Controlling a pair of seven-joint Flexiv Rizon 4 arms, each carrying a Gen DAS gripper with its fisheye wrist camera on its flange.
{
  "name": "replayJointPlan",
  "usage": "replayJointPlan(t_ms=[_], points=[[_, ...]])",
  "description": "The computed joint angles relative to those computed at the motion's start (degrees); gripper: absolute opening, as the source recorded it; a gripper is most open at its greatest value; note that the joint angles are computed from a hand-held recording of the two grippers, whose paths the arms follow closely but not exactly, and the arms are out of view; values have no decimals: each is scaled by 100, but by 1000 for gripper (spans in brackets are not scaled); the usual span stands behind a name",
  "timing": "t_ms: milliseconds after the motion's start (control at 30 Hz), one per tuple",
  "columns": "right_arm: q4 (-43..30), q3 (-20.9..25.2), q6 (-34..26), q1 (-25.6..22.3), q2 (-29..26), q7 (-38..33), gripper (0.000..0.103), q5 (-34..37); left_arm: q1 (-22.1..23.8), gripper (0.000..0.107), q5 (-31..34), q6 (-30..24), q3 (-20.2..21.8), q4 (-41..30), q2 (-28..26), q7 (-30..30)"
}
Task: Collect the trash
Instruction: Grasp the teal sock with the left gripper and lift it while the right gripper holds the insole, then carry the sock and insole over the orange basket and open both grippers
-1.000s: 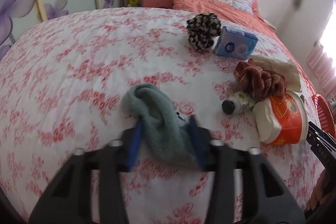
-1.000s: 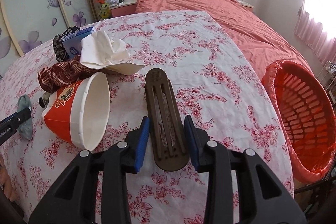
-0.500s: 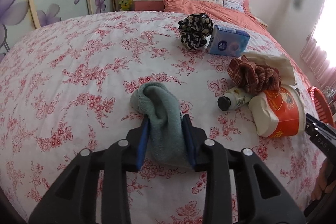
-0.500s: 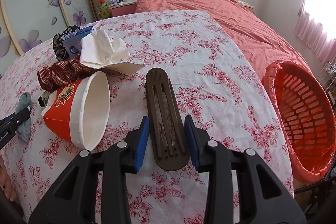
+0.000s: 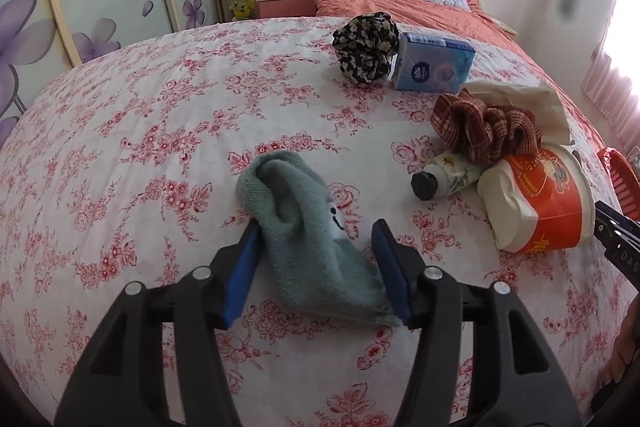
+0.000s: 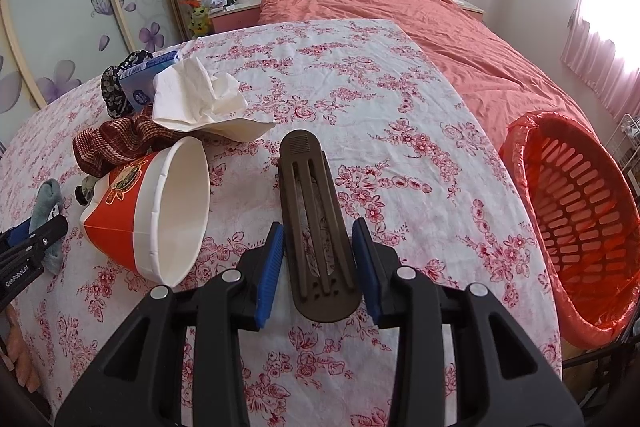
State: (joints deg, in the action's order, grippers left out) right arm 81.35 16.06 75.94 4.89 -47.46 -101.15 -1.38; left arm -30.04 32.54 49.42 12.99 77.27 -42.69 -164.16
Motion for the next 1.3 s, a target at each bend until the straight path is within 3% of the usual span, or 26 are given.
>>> replayJointPlan(t_ms=[167,267,400,567,633,1000,1300], points=[[-5,6,-4,-9,-4,-15,37,7,36,59,31,318,12,166,62,-113],[17,-79,41,55,1,-7,37,-48,22,57,-10,47,-21,64,37,174],[-77,-103,0,85,-52,31,39,-101,10,52,-42,-14,-13,34,31,96],[-90,8,-10,7,-65,-138,34,-95,25,20,21,90,-20,47,44,-1],[-80,187,-3,-129,-64,-293,34,-10,95,16,-25,327,-59,168,94,-12],[52,619,177,-535,102,-667,34,450,-126,15,165,195,82,110,242,-69],[127,928,385,-879,292,-1011,34,849,-300,15,439,-83,-22,-437,224,35]])
